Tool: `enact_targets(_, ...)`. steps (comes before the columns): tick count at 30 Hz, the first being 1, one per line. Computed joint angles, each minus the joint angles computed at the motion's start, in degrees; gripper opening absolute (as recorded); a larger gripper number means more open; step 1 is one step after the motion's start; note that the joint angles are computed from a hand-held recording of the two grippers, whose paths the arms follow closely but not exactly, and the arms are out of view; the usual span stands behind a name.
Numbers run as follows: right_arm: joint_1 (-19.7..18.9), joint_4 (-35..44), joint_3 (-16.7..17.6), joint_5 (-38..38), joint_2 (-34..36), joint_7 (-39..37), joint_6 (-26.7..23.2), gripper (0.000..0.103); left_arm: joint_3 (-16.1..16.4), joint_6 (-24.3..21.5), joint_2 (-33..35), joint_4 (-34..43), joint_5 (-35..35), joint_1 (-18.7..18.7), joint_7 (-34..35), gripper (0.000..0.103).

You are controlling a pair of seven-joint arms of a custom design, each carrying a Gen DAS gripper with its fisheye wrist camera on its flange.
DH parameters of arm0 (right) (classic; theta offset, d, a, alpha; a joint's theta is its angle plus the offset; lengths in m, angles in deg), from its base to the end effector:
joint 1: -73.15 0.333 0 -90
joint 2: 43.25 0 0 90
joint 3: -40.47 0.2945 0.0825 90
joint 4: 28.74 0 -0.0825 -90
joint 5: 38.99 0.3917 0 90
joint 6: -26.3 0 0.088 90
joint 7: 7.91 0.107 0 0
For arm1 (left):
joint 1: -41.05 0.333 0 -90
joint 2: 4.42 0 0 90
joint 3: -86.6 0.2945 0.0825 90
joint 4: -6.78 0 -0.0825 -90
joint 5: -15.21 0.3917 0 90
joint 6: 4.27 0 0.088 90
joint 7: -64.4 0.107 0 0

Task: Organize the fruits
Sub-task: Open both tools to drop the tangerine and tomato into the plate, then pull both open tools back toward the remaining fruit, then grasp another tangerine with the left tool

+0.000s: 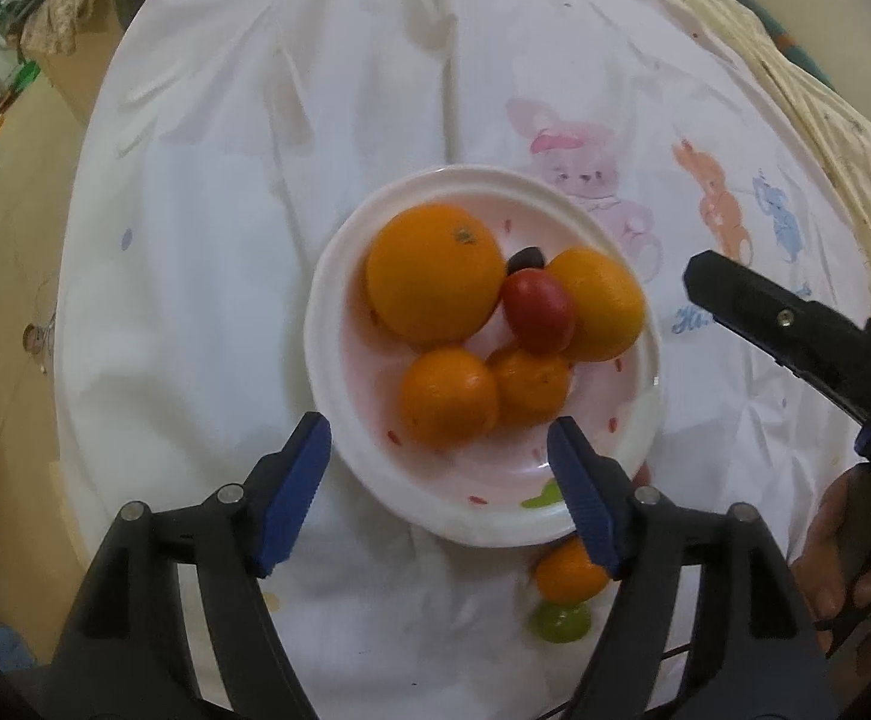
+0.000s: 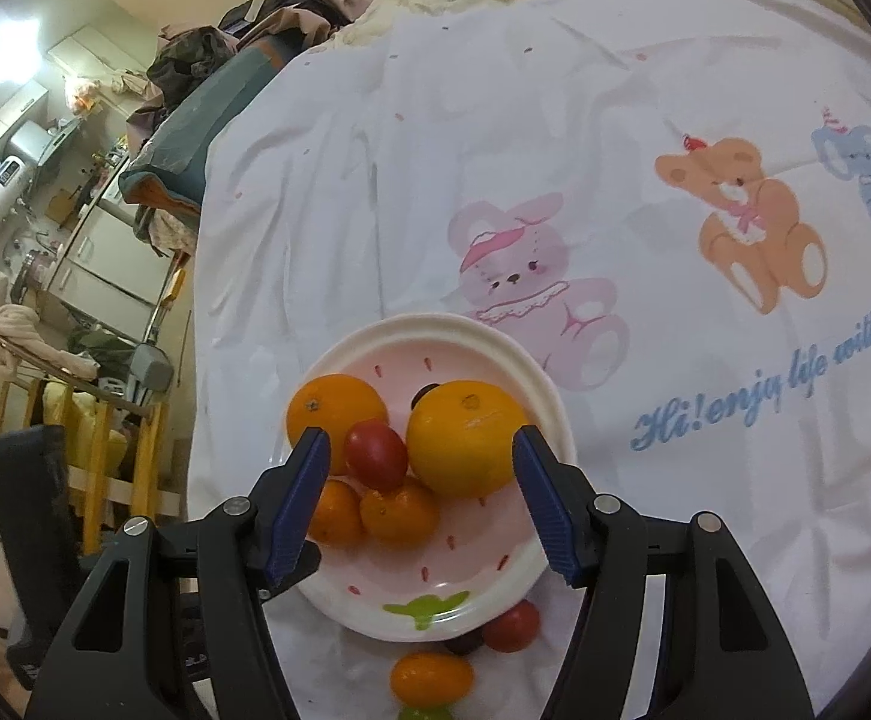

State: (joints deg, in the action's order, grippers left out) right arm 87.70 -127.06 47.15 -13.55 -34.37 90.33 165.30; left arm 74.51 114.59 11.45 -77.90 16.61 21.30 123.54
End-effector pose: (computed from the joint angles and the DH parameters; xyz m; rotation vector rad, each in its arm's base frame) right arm 0.6131 0.2351 0.5307 -1.7177 1.7788 0.0839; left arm 0.5837 -0.3413 0.5327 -2.1520 2.1696 -0.4996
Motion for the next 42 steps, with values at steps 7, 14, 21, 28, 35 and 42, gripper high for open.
enact_targets(7, 0.5, -1.9, -0.4, -3.2, -2.2, 0.6, 1.3, 0.066, 0.1, 1.3, -0.8, -0.6, 2.4, -0.9, -0.6, 0.072)
enact_targets(14, 0.7, -5.3, -1.1, -2.8, -5.7, 0.6, 2.5, 0.066, 0.0, 2.5, -3.5, -3.4, 5.6, -1.5, -3.6, 0.072)
enact_targets(21, 1.3, -9.6, -2.3, -3.0, -10.3, 0.8, 2.4, 0.066, -0.7, 4.1, -7.5, -7.6, 8.6, -1.5, -5.4, 0.072)
enact_targets(28, 1.8, -16.1, -4.2, -0.9, -16.4, 2.1, 2.0, 0.066, -2.1, 6.3, -11.4, -13.7, 3.7, -0.3, -5.5, 0.072)
enact_targets(35, 2.1, -22.1, -6.0, -1.5, -21.4, 6.4, 0.9, 0.066, -3.4, 6.2, -10.7, -14.7, 0.2, -0.7, -2.6, 0.072)
enact_targets(42, 1.6, -23.8, -7.0, -4.1, -23.2, 8.7, -0.1, 0.066, -3.9, 4.0, -5.8, -10.8, -1.3, -3.0, -0.7, 0.072)
